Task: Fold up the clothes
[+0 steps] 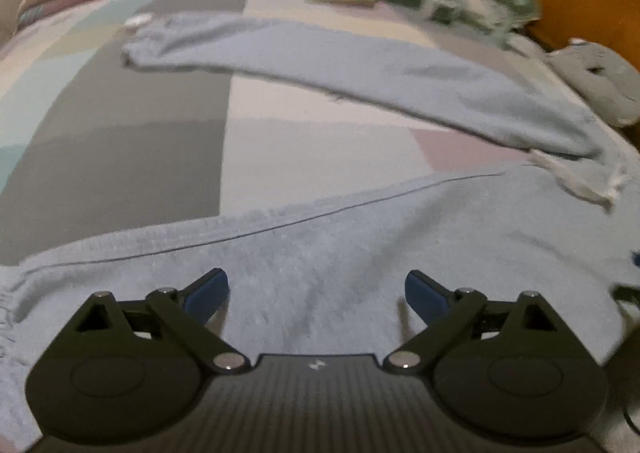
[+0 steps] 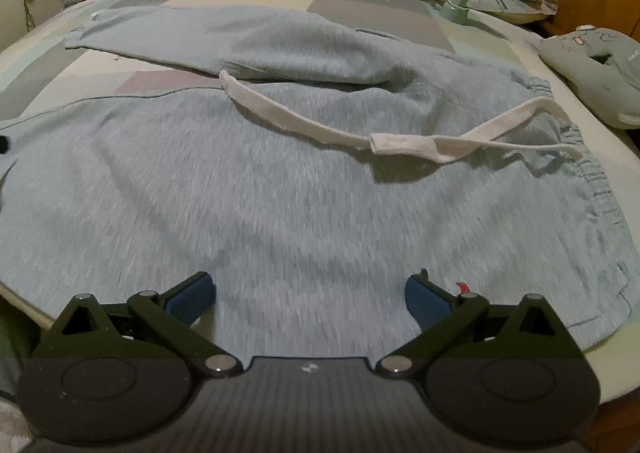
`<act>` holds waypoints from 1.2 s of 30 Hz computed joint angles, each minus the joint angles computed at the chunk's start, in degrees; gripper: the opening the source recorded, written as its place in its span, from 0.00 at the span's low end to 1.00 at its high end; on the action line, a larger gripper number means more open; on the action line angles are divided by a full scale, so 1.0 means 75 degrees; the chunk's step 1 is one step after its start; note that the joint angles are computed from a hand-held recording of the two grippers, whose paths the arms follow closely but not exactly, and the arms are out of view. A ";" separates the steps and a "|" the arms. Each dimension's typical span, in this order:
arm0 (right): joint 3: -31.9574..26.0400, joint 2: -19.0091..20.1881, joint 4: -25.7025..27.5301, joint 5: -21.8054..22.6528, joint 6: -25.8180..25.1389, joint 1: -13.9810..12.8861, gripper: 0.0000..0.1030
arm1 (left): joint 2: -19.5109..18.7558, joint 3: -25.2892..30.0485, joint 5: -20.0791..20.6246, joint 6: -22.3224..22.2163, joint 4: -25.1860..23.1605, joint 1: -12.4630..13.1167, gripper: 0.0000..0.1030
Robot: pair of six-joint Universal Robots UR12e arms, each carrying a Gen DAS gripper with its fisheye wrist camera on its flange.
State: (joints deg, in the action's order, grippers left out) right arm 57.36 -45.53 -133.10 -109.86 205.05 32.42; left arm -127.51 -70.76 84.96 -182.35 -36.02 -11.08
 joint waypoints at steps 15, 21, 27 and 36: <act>0.0029 -0.0006 -0.0008 -0.0071 0.0105 0.0030 1.00 | -0.0361 0.0459 0.1104 -0.0070 0.0140 -0.0039 0.94; 0.0002 0.0000 0.0035 -0.0084 0.0110 0.0034 1.00 | 0.0007 0.0008 0.0737 -0.0287 0.0522 0.0072 0.91; -0.0193 0.0016 -0.0231 0.0017 -0.0182 0.0053 1.00 | 0.0242 -0.0400 -0.1097 -0.0219 0.0232 0.0344 0.92; -0.0491 0.0135 -0.0478 0.0395 -0.0579 0.0086 1.00 | 0.0617 -0.1037 0.1165 -0.0158 0.0290 0.0290 0.94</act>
